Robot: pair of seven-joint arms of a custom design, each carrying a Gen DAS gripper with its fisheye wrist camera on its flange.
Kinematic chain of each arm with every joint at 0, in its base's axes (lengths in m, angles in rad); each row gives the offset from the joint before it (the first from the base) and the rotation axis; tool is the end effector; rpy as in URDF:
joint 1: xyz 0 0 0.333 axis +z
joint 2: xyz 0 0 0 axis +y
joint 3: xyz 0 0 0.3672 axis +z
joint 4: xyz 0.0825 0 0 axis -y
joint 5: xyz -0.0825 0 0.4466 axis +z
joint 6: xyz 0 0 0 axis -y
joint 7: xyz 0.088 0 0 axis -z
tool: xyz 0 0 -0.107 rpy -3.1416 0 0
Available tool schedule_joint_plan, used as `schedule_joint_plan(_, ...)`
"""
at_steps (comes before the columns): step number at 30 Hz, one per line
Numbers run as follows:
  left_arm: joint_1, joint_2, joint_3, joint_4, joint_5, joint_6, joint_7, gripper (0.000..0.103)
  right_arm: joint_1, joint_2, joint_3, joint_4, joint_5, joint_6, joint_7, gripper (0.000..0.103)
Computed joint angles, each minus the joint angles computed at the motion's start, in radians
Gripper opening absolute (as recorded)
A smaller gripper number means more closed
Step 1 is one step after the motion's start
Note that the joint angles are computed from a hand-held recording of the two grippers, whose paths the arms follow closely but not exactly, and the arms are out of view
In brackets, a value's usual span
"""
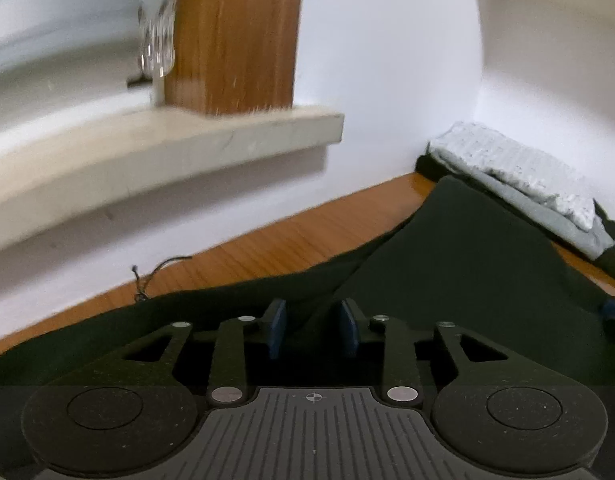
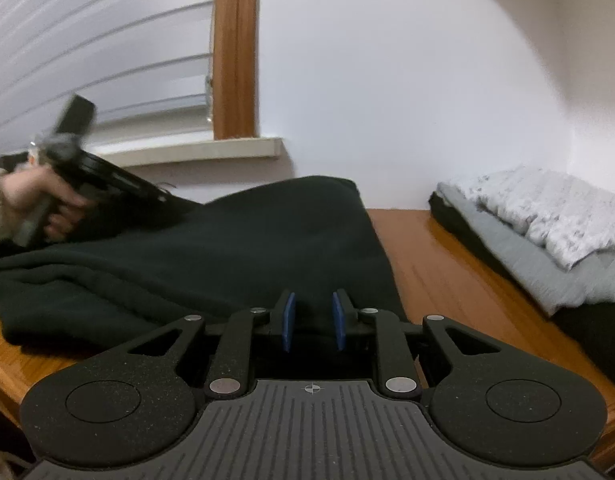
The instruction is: Fold clothes
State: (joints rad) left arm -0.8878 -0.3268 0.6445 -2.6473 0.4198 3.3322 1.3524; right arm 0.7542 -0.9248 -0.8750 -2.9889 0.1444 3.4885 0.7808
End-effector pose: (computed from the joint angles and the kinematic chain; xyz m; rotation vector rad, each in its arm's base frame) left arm 0.4593 -0.1486 0.4509 -1.3504 2.0470 -1.1396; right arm 0.3577 -0.0574 0.4380 -1.5899 1.1781 -0.8177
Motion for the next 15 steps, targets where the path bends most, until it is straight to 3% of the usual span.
schedule_joint_plan(1,-0.002,-0.032,-0.007,-0.019,-0.003,-0.008,0.001,0.039,-0.004,0.016,0.034,-0.004,0.015,0.036,0.020,0.023)
schedule_joint_plan(3,-0.051,-0.111,0.023,-0.063,0.001,-0.018,0.029,0.055,0.039,0.002,0.029,-0.004,-0.005,0.061,0.061,0.024)
schedule_joint_plan(4,-0.028,-0.132,-0.010,-0.087,-0.005,-0.013,0.035,0.058,0.069,-0.014,0.018,0.000,-0.019,0.052,0.079,0.024)
schedule_joint_plan(7,-0.003,-0.200,-0.062,-0.149,-0.022,-0.026,0.062,0.058,0.160,0.024,0.023,0.016,-0.043,0.067,0.117,0.029)
schedule_joint_plan(11,-0.031,-0.290,-0.051,-0.213,-0.067,-0.060,0.097,0.061,0.256,0.053,-0.004,0.020,-0.091,0.061,0.171,0.029)
schedule_joint_plan(14,0.029,-0.326,-0.108,-0.252,-0.098,-0.066,0.118,0.064,0.266,0.126,0.008,0.004,-0.104,0.130,0.203,0.029)
schedule_joint_plan(15,0.054,-0.337,-0.131,-0.265,-0.107,-0.068,0.125,0.064,0.281,0.126,-0.015,-0.002,-0.124,0.152,0.214,0.029)
